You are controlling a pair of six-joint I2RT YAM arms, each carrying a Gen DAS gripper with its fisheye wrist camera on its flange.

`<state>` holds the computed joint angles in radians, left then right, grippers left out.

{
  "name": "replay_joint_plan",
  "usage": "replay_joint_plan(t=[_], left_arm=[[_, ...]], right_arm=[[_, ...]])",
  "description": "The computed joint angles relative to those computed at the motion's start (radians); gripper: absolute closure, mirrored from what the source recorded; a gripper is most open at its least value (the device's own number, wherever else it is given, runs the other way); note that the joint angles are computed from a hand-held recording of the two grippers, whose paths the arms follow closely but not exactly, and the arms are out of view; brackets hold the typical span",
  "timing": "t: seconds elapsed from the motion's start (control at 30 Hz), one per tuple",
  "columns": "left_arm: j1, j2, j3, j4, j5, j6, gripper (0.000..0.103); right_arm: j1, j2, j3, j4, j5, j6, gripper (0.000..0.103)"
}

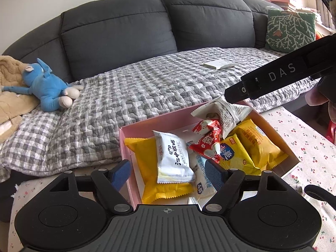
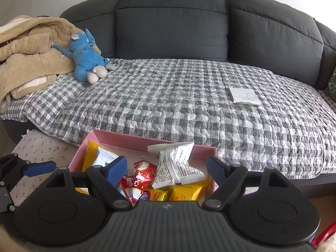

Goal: Organize snacks
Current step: 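Lower both white packets into the box and open both tools, then withdraw both open tools from the box toward the remaining snacks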

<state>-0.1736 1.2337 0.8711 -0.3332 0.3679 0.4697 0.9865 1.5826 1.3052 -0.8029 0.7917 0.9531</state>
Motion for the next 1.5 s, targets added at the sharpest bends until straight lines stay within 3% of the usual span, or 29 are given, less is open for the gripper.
replay_joint_plan(t=[0.33,0.87,1.5], left_arm=[[0.080,-0.112,0.000,-0.136,0.056,0.048,0.018],[0.285,-0.244,-0.014,-0.354,0.190,0.218,0.008],[0.587,-0.294,-0.064,-0.544,0.340,0.512,0.007]], right_arm=[[0.110,0.021,0.084,-0.185,0.051,0.141,0.014],[0.298,0.123,0.234,-0.474,0.142,0.411,0.001],[0.459,0.217,0.222,-0.543,0.130,0.638,0.000]])
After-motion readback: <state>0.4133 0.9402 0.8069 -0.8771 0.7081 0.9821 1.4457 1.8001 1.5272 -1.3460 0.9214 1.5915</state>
